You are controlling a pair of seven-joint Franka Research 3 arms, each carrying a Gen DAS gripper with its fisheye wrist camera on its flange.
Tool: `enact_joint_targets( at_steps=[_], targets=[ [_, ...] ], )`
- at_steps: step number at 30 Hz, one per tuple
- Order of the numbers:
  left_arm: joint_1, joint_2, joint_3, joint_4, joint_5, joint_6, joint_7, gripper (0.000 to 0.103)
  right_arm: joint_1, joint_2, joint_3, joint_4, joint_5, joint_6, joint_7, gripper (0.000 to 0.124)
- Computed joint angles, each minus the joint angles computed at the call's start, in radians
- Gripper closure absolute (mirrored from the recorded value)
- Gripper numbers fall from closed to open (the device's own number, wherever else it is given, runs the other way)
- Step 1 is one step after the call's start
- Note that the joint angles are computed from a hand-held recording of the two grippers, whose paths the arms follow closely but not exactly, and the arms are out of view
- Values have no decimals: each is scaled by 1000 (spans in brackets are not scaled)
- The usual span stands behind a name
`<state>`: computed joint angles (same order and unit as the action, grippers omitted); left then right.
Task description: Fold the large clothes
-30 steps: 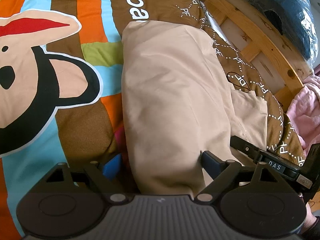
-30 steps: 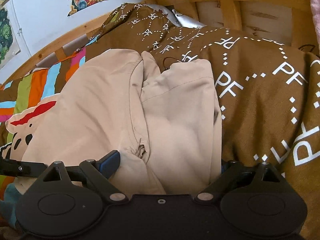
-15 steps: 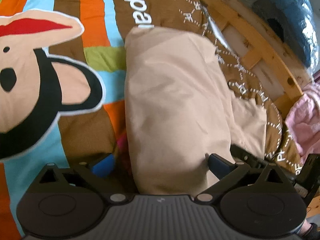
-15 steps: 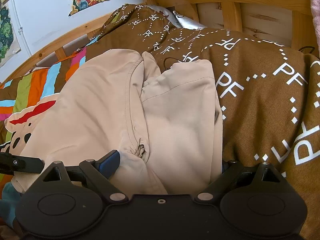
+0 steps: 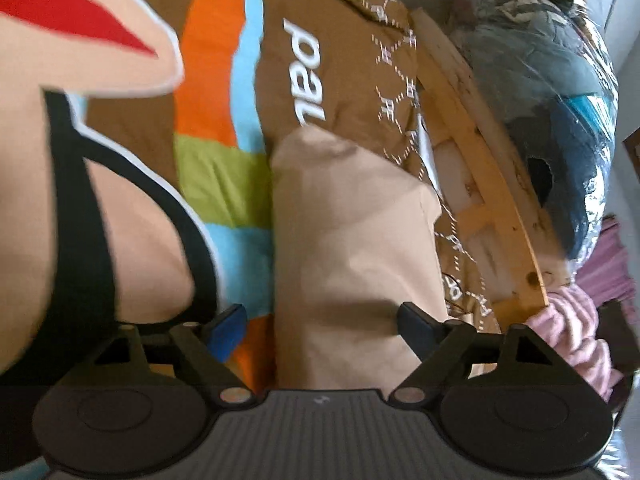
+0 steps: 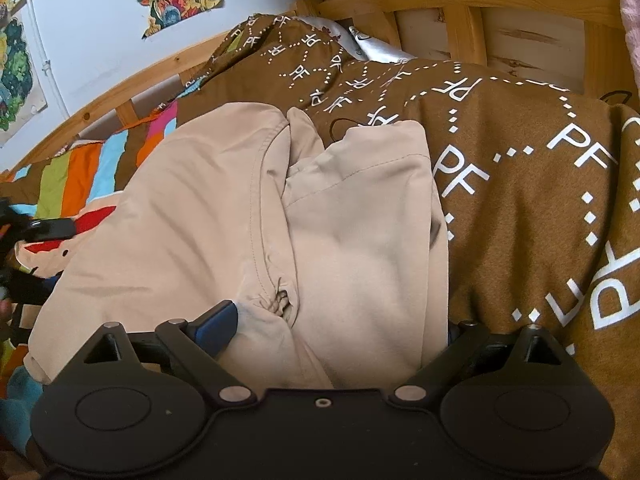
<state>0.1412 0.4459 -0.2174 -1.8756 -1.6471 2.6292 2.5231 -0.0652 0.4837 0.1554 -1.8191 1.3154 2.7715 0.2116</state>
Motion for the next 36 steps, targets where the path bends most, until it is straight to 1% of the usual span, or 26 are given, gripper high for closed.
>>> enact_joint_targets(
  at_steps=[1,2,6,8,9,10,12,13,15,16,17,18,20,22,23,26,28,30,33,34,35,36],
  targets=[
    [6,18,-2,18,6,-30,-7,17,-6,0,5,0,15,-2,-18,31],
    [7,29,-2,30,25,-43,-26,17,-14,-1,10,-1,35,-10,-39,32],
    [-1,69,-19,89,144,-38,-137,17,-32,-7,7,-5,105,-55,-93,40],
    [-32,67,-20,104,254,22,-214,18,-29,-9,-4,-4,108,-78,-91,44],
    [-42,54,-22,94,297,51,-244,21,-26,-9,-9,-3,106,-85,-88,47],
    [-62,45,-17,90,355,88,-304,24,-24,-8,-13,0,105,-93,-86,48],
    [-93,21,-10,71,454,147,-401,30,-19,-9,-18,0,94,-109,-77,62],
    [-104,7,-11,57,491,177,-426,32,-17,-10,-21,1,85,-117,-69,66],
    [-128,-27,-13,29,570,240,-463,36,-11,-16,-24,0,74,-118,-65,78],
    [-130,-42,-22,17,592,265,-463,37,-9,-20,-25,0,71,-120,-61,80],
    [-126,-55,-38,6,603,287,-450,39,-14,-25,-23,-3,82,-127,-64,87],
    [-109,-71,-65,-6,594,306,-414,41,-23,-32,-20,-6,103,-143,-71,93],
    [-67,-96,-118,-22,567,335,-346,42,-38,-54,-16,-17,151,-193,-114,99],
    [-26,-128,-161,-47,530,370,-292,42,-34,-76,-19,-24,162,-252,-171,102],
    [-11,-143,-172,-58,512,391,-267,43,-20,-83,-23,-25,164,-248,-189,102],
    [23,-192,-177,-88,455,440,-203,43,11,-83,-21,-9,209,-253,-244,104],
    [21,-224,-144,-108,454,472,-215,43,30,-66,-14,26,239,-266,-277,105],
    [12,-246,-93,-128,521,491,-285,43,53,-41,-4,77,243,-282,-323,105],
    [-1,-250,-8,-153,711,495,-463,42,88,27,22,185,214,-305,-301,106],
    [-22,-243,42,-160,805,488,-552,42,104,57,35,227,206,-299,-298,105],
    [-54,-229,103,-162,907,475,-652,42,115,83,45,262,193,-292,-292,105],
    [-69,-217,142,-162,974,458,-715,41,129,109,54,294,172,-281,-282,105]
  ],
)
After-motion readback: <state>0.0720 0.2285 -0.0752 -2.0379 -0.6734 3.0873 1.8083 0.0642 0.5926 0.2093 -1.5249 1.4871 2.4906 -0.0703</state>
